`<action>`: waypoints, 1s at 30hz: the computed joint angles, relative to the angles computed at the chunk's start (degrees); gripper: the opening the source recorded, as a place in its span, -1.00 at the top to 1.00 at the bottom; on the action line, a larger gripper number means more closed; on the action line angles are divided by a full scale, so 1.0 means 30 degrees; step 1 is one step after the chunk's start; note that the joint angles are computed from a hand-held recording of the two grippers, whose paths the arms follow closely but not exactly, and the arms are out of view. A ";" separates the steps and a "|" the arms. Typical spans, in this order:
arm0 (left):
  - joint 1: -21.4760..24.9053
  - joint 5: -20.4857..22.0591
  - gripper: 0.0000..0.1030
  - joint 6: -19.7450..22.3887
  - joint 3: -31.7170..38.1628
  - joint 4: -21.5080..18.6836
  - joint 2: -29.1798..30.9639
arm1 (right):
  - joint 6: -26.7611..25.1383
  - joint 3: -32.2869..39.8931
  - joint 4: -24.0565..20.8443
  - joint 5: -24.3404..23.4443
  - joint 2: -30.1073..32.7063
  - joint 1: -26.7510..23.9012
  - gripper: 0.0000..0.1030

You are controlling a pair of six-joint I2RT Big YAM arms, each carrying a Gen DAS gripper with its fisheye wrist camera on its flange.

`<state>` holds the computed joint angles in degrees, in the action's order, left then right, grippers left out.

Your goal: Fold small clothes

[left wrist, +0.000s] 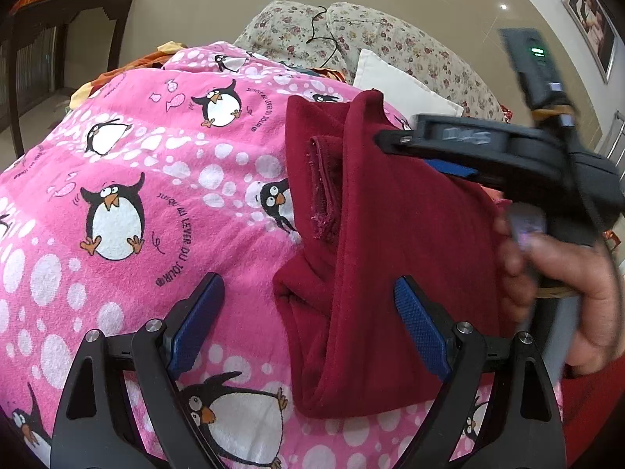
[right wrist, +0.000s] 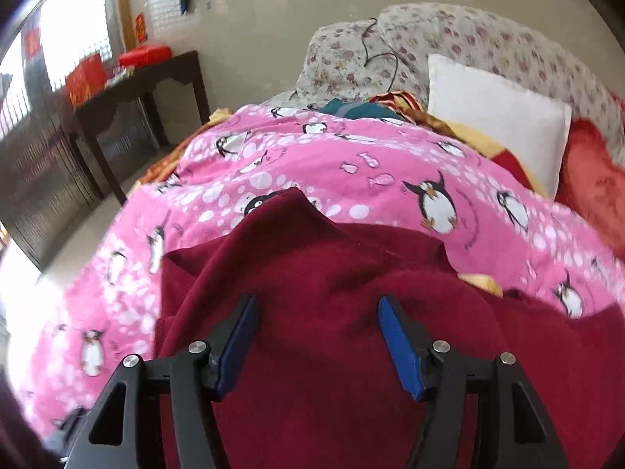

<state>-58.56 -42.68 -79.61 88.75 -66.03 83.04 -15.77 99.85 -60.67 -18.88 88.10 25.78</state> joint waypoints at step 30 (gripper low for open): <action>0.0514 0.0352 -0.73 -0.0101 -0.2299 0.4353 -0.1852 | -0.1697 -0.2858 -0.0505 -0.2674 -0.3378 -0.1567 -0.25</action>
